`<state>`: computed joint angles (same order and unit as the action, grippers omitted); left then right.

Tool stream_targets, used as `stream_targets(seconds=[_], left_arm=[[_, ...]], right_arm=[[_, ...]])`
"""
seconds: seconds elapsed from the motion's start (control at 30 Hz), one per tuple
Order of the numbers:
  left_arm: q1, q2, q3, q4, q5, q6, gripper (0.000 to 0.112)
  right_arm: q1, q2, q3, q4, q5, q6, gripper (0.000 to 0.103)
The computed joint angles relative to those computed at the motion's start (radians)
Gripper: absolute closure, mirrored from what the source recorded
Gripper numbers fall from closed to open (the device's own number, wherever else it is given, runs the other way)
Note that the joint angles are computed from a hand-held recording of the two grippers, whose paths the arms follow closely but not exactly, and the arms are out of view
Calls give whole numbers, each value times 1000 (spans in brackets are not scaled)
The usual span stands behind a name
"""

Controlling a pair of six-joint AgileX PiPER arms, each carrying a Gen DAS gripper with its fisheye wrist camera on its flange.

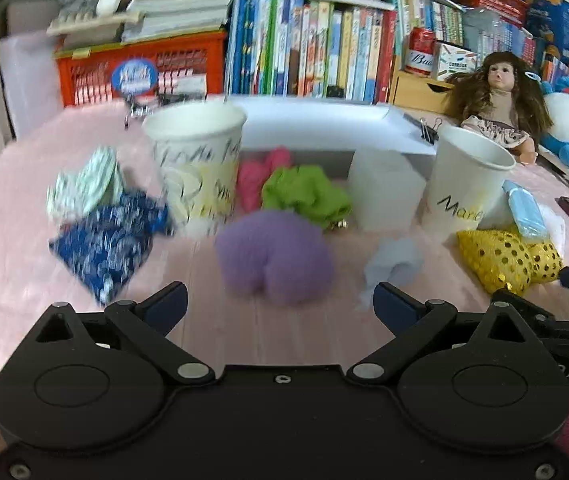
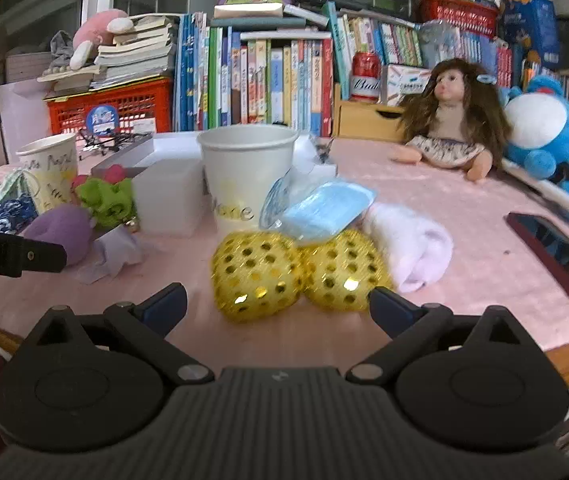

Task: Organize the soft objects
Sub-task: 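Grasp the purple fuzzy heart with the left tool while the right tool approaches the gold sequin hearts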

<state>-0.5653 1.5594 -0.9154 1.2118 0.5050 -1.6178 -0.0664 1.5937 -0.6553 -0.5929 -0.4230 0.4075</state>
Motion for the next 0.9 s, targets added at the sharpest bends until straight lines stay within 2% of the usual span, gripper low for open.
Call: stream_targets(seconds=[0.1, 0.3, 0.53, 0.63, 0.77, 0.8, 0.87, 0.9], left_arm=[[-13, 33, -31, 44, 31, -23, 15], [6, 75, -62, 48, 23, -37, 20], [37, 117, -87, 79, 2, -58, 20], [52, 140, -103, 63, -20, -47, 21], [70, 166, -116, 34, -60, -33, 33], [62, 174, -119, 45, -45, -48, 35], [44, 180, -118, 76, -3, -77, 45], [44, 176, -114, 77, -6, -76, 45]], right_arm=[[0, 8, -5, 49, -10, -46, 1], [11, 41, -28, 136, -19, -141, 0], [6, 100, -106, 20, 5, -28, 0], [12, 118, -119, 23, 4, -34, 0], [26, 142, -128, 55, 3, -84, 0], [32, 149, -131, 76, 6, -109, 0], [39, 152, -127, 112, 5, -148, 2], [39, 146, -119, 119, -2, -150, 4]])
